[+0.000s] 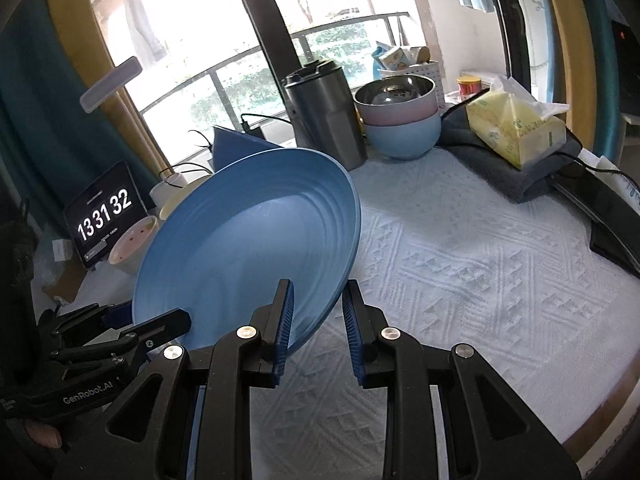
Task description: Organize plates and bowls
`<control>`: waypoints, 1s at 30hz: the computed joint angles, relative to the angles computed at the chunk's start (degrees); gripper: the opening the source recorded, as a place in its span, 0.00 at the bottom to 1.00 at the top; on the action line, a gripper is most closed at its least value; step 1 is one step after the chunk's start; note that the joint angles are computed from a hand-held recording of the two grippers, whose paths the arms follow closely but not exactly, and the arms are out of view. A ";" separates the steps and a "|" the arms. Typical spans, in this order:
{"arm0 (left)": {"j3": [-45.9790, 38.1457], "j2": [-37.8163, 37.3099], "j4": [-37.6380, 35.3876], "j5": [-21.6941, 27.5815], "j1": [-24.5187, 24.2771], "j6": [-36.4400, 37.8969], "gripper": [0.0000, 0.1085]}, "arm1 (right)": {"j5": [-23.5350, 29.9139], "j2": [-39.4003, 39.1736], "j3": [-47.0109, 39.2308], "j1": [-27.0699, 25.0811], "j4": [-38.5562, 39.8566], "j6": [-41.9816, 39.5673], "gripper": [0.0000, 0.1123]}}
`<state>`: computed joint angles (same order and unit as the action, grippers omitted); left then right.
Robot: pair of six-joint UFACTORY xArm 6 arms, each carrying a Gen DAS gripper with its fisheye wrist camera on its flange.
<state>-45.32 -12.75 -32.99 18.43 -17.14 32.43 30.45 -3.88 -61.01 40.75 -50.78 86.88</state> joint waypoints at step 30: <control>10.11 -10.56 -4.49 4.02 5.92 3.98 0.49 | -1.81 2.10 -1.31 5.05 2.38 -3.93 0.24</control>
<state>-35.21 -23.31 -37.48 22.45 -11.23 36.41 28.64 -1.77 -62.33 45.81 -48.40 82.94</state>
